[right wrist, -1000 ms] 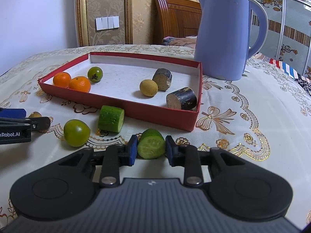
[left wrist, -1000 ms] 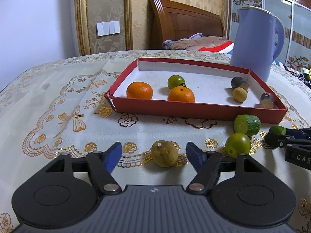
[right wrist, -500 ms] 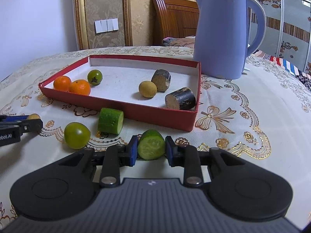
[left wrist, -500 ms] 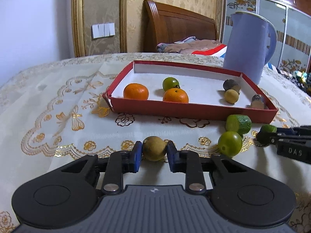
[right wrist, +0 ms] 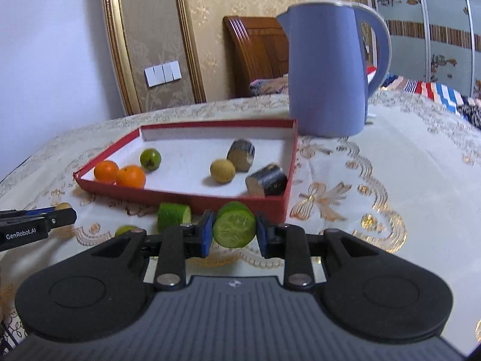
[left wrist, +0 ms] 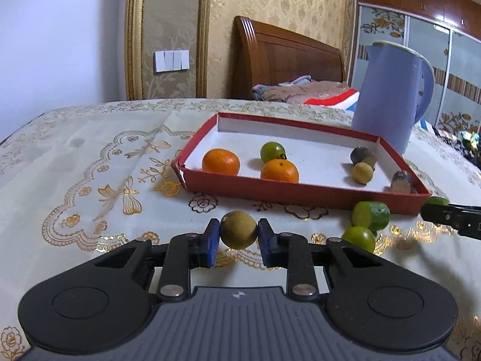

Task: Organize fruits
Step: 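Grip the lemon with the left tool while the right tool carries the cucumber slice, then open both tools over the tray to drop the lemon and cucumber slice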

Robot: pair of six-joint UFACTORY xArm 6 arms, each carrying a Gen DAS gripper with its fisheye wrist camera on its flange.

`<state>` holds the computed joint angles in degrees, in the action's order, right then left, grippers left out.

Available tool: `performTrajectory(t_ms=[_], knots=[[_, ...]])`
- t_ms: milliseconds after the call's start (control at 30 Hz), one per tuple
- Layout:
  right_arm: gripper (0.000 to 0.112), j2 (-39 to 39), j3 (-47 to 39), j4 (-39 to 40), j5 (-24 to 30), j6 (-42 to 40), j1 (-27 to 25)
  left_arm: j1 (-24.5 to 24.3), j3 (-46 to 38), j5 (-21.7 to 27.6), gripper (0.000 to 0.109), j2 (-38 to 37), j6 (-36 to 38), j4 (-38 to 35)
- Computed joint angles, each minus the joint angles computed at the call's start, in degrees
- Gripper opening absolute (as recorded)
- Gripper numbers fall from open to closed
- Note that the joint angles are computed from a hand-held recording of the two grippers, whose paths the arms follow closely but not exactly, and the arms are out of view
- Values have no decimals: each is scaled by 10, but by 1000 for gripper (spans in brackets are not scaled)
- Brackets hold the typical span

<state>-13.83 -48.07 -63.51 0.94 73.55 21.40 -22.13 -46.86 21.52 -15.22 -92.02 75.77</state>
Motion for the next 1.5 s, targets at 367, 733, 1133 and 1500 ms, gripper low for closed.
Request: performTrajectory(t_ms=[367,733,1133,1500], knots=[[28,65,-94,11,38,-36,18,11,-68,-7,27,49,29,-25],[28,190,-235,68,85,-115,45,19,-218,34,27,174,44,-42],[28,292,-338,159,120,-222,60,46,-315,54,27,274,110,-134],[28,314,-358,214,140,-278,67,42,-330,75,27,292,119,-125]])
